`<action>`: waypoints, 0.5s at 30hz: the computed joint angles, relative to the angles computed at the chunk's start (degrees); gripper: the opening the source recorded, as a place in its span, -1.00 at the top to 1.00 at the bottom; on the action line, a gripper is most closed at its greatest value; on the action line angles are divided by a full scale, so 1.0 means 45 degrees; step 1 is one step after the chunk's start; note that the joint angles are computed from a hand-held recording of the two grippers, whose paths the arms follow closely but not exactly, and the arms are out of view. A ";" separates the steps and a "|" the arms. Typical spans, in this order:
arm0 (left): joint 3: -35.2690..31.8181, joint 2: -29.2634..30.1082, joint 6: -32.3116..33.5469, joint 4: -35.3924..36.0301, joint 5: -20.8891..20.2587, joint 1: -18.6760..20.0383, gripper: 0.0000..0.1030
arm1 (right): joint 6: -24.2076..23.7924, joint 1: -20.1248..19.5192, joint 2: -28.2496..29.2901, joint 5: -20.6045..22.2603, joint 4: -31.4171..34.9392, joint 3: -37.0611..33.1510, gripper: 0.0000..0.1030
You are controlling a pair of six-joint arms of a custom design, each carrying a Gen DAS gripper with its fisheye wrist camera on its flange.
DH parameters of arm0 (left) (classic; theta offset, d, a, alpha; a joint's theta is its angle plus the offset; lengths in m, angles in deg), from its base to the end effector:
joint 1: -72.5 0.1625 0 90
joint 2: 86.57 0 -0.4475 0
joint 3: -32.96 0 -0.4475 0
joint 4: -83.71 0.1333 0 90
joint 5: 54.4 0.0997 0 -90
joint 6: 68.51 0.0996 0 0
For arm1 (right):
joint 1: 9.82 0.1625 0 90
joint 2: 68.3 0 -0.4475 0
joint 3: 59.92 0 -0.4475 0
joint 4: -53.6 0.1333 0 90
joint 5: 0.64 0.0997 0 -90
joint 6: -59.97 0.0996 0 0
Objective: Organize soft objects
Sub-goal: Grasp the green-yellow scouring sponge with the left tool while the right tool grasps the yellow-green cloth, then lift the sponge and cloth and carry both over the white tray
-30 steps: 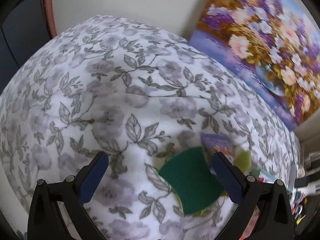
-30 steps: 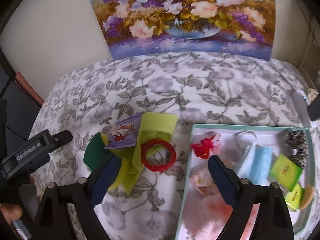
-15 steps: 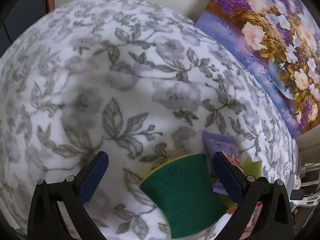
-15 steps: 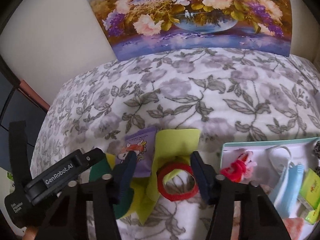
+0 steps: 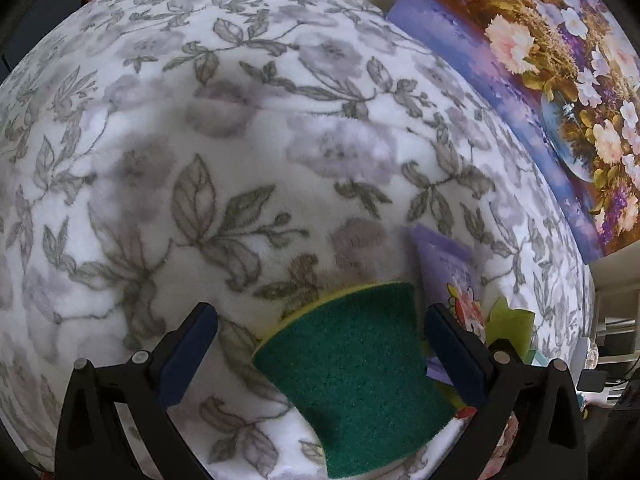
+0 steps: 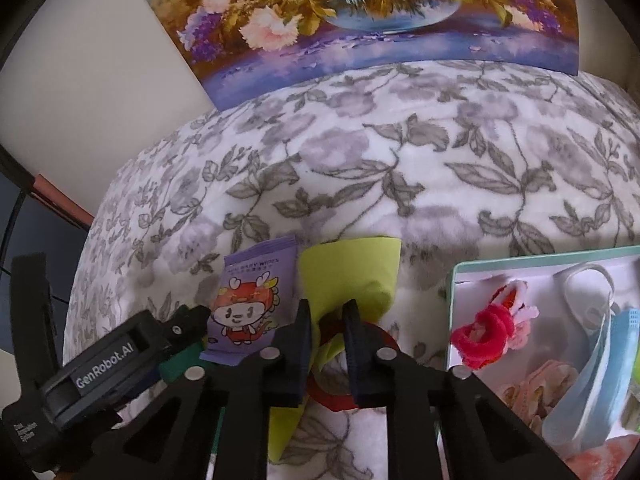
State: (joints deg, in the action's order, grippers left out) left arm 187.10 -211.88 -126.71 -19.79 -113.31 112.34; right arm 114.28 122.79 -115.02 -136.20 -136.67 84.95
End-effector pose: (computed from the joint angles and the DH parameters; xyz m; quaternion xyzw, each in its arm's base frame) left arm -0.0406 -0.2744 0.2033 -0.0313 0.9550 -0.1402 0.2596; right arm 0.2797 -0.2122 -0.0207 -0.1011 -0.9163 0.3011 0.2440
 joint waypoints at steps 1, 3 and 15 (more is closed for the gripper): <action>-0.0009 -0.0017 -0.0080 0.0124 0.0052 -0.0120 -0.99 | 0.0017 0.0007 -0.0013 0.0040 -0.0031 0.0015 0.81; -0.0002 -0.0114 0.0010 0.0104 0.0000 -0.0237 -0.91 | 0.0016 0.0021 -0.0017 0.0111 -0.0115 0.0033 0.86; -0.0094 -0.0989 0.0165 0.0325 -0.0389 -0.0294 -0.37 | -0.0162 0.0214 0.0033 0.0500 -0.1203 0.0189 0.96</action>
State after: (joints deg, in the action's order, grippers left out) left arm 186.68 -216.33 -125.97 -18.33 -115.06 111.02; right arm 113.56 123.75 -114.88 -133.95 -142.09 85.80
